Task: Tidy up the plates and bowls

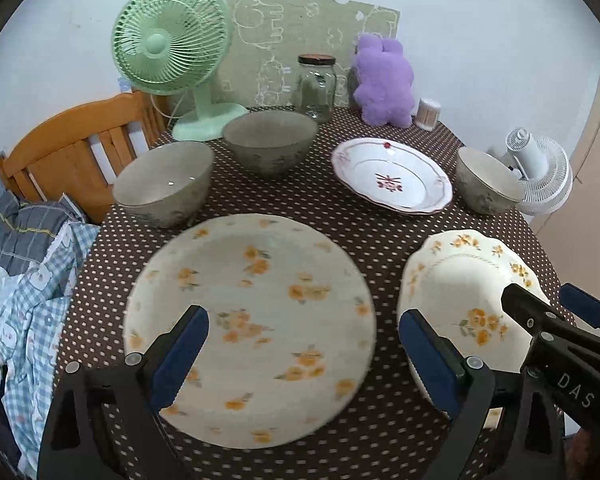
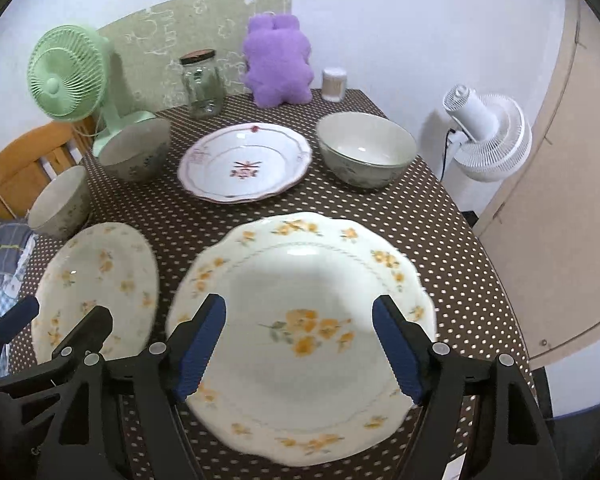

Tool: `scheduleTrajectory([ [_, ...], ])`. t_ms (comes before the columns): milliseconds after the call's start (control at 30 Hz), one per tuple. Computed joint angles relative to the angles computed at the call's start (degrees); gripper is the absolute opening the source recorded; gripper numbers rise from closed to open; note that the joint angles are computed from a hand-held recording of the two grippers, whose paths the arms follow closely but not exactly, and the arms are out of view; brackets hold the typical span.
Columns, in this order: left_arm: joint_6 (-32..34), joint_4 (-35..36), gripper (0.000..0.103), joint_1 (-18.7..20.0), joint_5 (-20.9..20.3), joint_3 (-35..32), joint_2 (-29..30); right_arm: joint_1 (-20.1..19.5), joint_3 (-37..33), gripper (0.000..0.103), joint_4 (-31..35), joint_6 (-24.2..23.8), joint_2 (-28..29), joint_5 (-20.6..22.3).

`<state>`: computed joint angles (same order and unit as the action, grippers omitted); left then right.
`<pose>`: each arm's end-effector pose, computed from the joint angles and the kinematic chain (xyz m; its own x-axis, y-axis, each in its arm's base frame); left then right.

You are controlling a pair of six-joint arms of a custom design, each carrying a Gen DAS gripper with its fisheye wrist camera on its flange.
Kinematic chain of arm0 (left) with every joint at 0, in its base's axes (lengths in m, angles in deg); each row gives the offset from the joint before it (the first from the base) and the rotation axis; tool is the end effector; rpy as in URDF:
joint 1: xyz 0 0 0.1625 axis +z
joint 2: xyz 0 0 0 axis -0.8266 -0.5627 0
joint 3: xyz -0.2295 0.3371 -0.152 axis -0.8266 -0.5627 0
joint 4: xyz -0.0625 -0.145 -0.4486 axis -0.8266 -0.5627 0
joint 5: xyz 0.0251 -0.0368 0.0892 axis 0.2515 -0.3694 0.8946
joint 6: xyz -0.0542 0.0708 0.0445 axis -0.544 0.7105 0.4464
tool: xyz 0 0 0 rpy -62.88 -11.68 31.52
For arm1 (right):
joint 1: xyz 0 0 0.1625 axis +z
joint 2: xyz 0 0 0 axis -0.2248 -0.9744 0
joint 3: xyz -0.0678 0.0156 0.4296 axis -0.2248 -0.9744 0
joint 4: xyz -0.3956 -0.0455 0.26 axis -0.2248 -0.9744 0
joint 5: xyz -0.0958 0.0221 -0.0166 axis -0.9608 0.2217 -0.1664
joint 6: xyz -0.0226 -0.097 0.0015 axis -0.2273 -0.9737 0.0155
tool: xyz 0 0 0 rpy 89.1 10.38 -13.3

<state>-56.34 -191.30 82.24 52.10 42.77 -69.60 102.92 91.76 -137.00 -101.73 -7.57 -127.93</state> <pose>-0.3313 -0.4051 -0.0412 -0.7286 -0.1225 -0.6739 0.3565 0.7723 -0.5258 0.0727 -0.4362 0.2609 -0.6793 -0.0309 0.7332 -0.4183 0.8372 -0.3523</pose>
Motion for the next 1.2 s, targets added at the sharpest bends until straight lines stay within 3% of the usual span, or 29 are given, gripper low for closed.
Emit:
scheduleTrajectory([
  [333,1.13,-0.24,0.095,0.19,1.52,6.27,-6.37,5.24,1.40,0.079,-3.08,6.02,4.47,-3.04],
  [567,0.59,0.99,0.092,2.15,1.15,8.56,-9.16,7.39,1.04,0.079,-6.67,7.65,10.55,-5.03],
  [900,2.49,1.86,0.084,5.60,2.49,8.57,-9.43,7.96,-0.45,0.070,-5.84,8.30,15.27,-2.82],
  [1200,5.57,-0.79,0.078,8.07,0.95,8.45,-8.96,7.41,-2.97,0.060,-3.08,9.61,19.35,-2.75],
])
